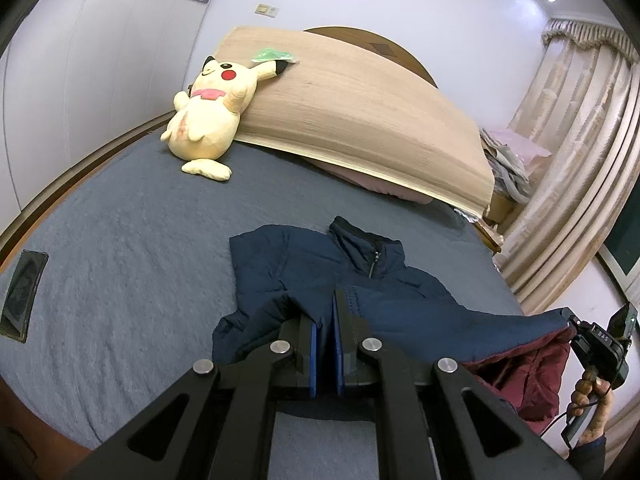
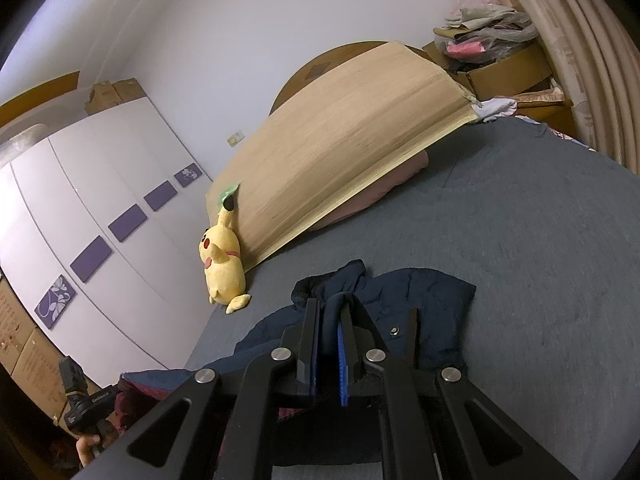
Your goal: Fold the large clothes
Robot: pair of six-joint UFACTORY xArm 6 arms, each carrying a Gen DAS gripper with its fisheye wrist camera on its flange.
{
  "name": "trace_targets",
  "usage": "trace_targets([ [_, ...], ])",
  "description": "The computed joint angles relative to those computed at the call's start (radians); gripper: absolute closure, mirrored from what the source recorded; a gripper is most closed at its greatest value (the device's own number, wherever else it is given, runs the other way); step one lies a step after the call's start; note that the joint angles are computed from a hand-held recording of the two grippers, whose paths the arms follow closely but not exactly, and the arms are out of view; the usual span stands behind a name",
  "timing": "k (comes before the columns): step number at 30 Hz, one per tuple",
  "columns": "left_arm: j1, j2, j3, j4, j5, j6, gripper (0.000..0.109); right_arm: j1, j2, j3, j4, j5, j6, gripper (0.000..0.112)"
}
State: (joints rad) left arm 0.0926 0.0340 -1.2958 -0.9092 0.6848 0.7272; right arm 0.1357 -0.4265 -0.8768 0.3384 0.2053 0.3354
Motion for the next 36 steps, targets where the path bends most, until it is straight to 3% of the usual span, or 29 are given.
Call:
trace_targets([
  [36,-0.04,0.139,-0.135,0.118,-0.034,-0.108,0.102,-0.029,0.156,-0.13,-0.002,0.057,-0.003,0.105],
])
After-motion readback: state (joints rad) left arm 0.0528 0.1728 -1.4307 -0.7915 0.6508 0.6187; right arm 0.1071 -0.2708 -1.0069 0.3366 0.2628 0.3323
